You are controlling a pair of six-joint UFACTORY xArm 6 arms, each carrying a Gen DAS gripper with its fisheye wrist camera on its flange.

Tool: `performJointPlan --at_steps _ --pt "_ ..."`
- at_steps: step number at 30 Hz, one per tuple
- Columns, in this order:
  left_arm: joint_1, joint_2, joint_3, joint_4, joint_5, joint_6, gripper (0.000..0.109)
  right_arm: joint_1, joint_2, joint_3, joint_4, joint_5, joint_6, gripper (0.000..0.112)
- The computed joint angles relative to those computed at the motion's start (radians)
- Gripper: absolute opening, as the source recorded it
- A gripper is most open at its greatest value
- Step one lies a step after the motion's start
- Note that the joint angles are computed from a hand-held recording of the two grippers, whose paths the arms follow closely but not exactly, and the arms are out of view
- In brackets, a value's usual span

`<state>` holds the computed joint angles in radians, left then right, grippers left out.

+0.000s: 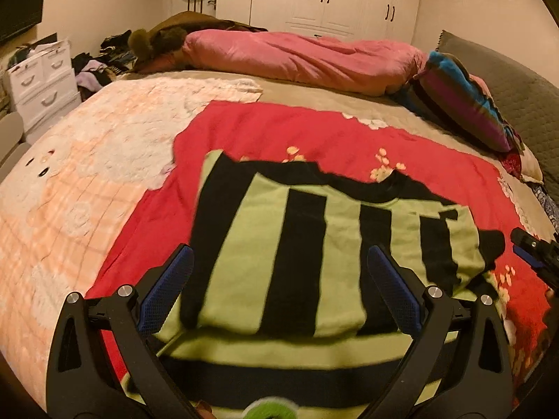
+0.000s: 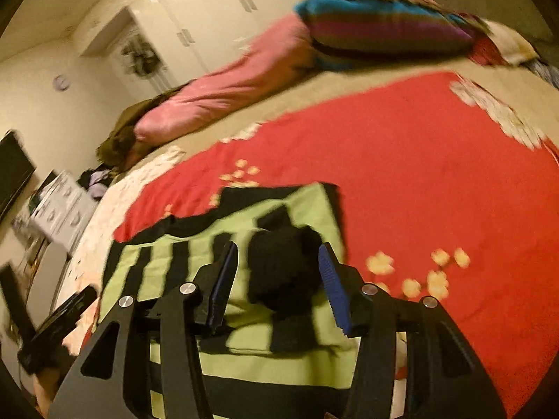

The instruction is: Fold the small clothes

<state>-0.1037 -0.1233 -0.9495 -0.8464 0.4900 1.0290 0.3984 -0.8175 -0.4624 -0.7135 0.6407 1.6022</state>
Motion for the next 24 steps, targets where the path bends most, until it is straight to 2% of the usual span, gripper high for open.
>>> performJointPlan --at_steps 3,10,12,18,21,24 --pt "-0.014 0.045 -0.028 0.03 0.041 -0.016 0.093 -0.009 0.055 -0.036 0.006 -0.046 -0.045 0.048" --pt "-0.03 0.128 -0.057 0.164 0.038 -0.073 0.093 -0.004 0.172 -0.11 0.073 -0.063 -0.158 0.048" --pt "-0.025 0.146 -0.069 0.17 0.048 -0.074 0.093 -0.012 0.214 -0.129 0.129 -0.071 -0.225 0.048" --pt "-0.011 0.163 -0.082 0.147 0.08 -0.055 0.093 -0.047 0.363 -0.211 0.262 0.032 -0.379 0.046" --pt "-0.005 0.167 -0.081 0.125 0.087 -0.028 0.093 -0.075 0.397 -0.196 0.289 -0.013 -0.399 0.047" --pt "0.001 0.173 -0.083 0.105 0.096 -0.01 0.093 -0.081 0.424 -0.209 0.293 -0.003 -0.415 0.047"
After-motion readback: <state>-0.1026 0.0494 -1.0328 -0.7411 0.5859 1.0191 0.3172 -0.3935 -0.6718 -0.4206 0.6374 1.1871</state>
